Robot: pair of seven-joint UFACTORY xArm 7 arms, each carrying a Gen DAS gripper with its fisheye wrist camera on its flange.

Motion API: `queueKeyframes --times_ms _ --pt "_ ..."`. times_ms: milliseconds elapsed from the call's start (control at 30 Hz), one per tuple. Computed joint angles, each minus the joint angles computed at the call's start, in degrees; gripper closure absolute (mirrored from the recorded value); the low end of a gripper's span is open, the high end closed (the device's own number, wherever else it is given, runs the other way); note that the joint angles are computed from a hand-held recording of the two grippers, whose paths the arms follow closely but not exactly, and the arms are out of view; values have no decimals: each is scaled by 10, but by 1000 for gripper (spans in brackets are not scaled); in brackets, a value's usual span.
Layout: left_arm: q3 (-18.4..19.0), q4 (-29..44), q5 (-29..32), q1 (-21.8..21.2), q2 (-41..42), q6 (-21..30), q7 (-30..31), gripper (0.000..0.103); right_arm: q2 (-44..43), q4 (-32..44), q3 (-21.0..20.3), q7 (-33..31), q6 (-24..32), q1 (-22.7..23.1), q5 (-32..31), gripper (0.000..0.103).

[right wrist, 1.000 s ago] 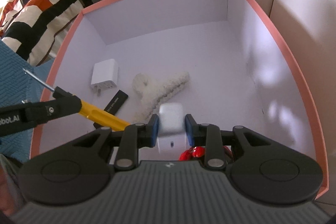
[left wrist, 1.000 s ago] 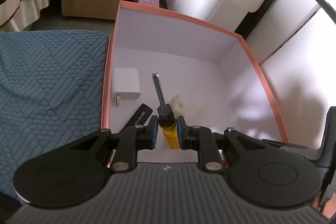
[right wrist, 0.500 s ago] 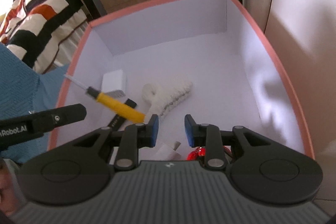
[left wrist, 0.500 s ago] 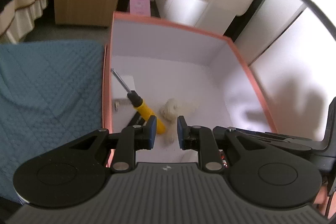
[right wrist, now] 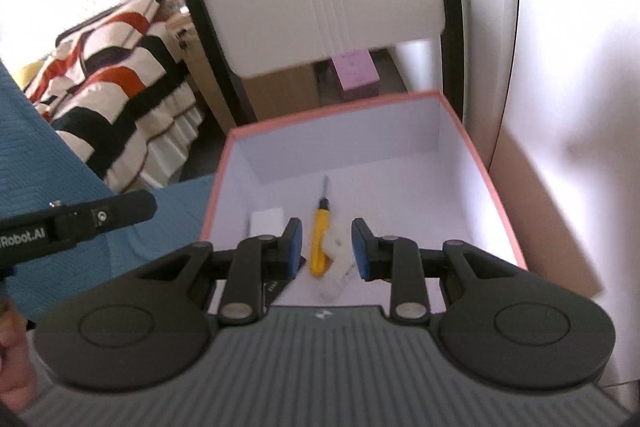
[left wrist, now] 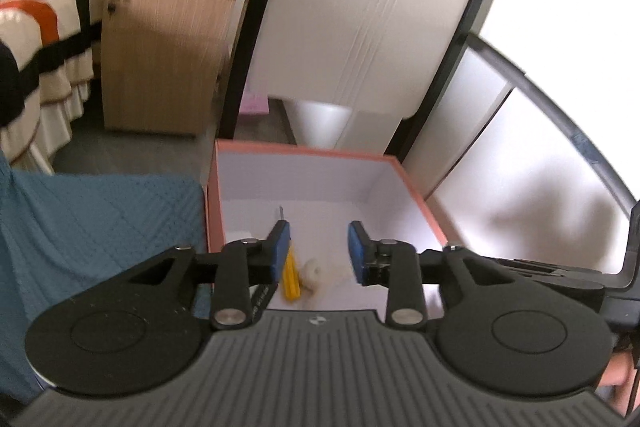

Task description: Organize rigid objects

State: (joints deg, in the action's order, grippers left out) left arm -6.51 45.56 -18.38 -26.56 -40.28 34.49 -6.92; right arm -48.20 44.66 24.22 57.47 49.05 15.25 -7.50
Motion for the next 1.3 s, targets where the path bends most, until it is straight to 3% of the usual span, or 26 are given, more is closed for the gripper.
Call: queueKeyframes --times_ms 300,767,1100,1200,1300 --pt "19 -3 -6 -9 -84 24 17 49 -25 55 38 19 61 -8 -10 72" --pt "31 -29 -11 -5 -193 64 48 47 -40 120 108 55 151 -22 -11 72" --pt "28 -65 -8 8 -256 90 47 27 -45 145 158 79 195 -32 -15 72" --pt "25 -72 -4 14 -266 98 42 17 -53 143 163 91 190 -31 -7 72" --pt "27 -80 -7 16 -278 102 37 14 -56 144 167 96 197 -29 0 72"
